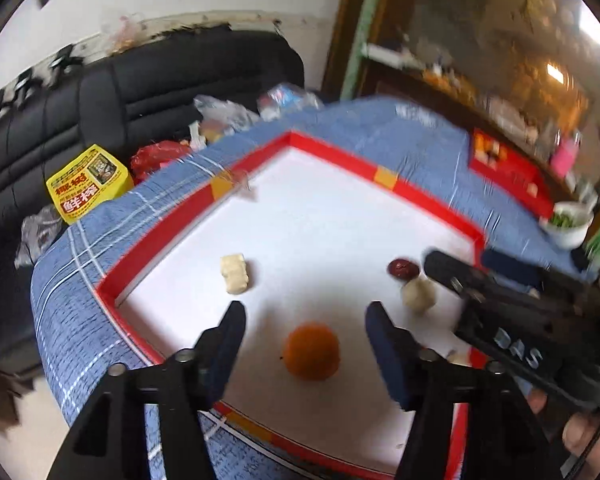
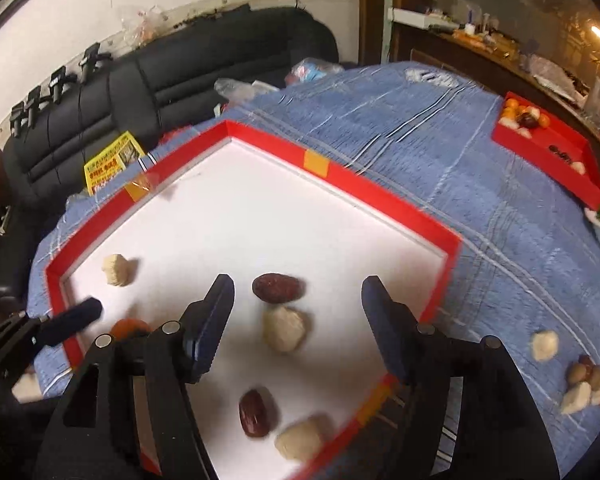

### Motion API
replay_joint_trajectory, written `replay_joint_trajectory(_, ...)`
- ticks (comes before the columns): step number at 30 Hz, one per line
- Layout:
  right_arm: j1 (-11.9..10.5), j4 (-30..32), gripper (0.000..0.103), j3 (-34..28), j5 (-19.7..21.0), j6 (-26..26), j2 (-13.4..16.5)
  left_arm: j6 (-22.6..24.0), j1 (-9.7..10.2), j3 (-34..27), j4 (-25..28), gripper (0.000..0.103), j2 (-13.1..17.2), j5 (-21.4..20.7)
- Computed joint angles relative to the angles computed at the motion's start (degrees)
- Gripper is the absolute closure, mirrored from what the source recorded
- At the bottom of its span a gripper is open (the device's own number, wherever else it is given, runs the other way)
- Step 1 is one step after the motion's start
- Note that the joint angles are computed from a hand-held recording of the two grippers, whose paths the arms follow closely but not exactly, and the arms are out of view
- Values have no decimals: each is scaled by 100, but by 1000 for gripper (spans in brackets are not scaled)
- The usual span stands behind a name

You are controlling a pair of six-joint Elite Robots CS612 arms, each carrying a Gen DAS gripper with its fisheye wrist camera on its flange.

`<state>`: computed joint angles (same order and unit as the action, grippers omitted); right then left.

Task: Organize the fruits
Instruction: 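Grasp a white cube with the left gripper while the right gripper grasps a pale round snack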

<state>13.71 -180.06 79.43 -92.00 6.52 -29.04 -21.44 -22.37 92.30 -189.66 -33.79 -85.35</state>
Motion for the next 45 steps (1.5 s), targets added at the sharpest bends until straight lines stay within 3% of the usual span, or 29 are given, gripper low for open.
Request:
replay_joint_trajectory(3,-19,-409,35,360,-27,68,-188,-201,-17,152,-395,37,-66,-65)
replay_joint_trajectory(7,-57,-1006,35,873,-99,135,-423,-139,-116,348,-781,36,-158,-119)
replay_joint_trajectory(12,-160,-1670,35,1547,-340,322,-661,347,-348,507,-999,36,-208,-300)
replay_joint_trajectory(16,-370,-2018,36,2082,-677,752,-765,757,-532,516,-901,36,-199,-394)
replay_joint_trajectory(25,-917,-1639,36,2538,-1082,1841,-763,1278,-863,350,-474,35,-94,-473)
replay_joint_trajectory(28,-1000,-1665,36,2535,-981,1852,-741,1343,-915,250,-331,35,-52,-483)
replay_joint_trajectory(36,-965,-1284,36,2065,-1152,1578,-579,1399,-1018,-138,-91,35,118,-460)
replay_joint_trajectory(37,-957,-1149,42,1970,-1231,1533,-546,1381,-1030,-241,-31,35,164,-485)
replay_joint_trajectory(38,-965,-1110,55,1942,-1248,1536,-532,1382,-1035,-315,14,35,195,-507)
replay_joint_trajectory(39,-990,-1122,77,1958,-1170,1558,-529,1398,-1053,-433,68,35,247,-517)
replay_joint_trajectory(45,-1079,-1673,79,2482,-1104,1649,-726,1517,-1201,-1141,618,35,544,-554)
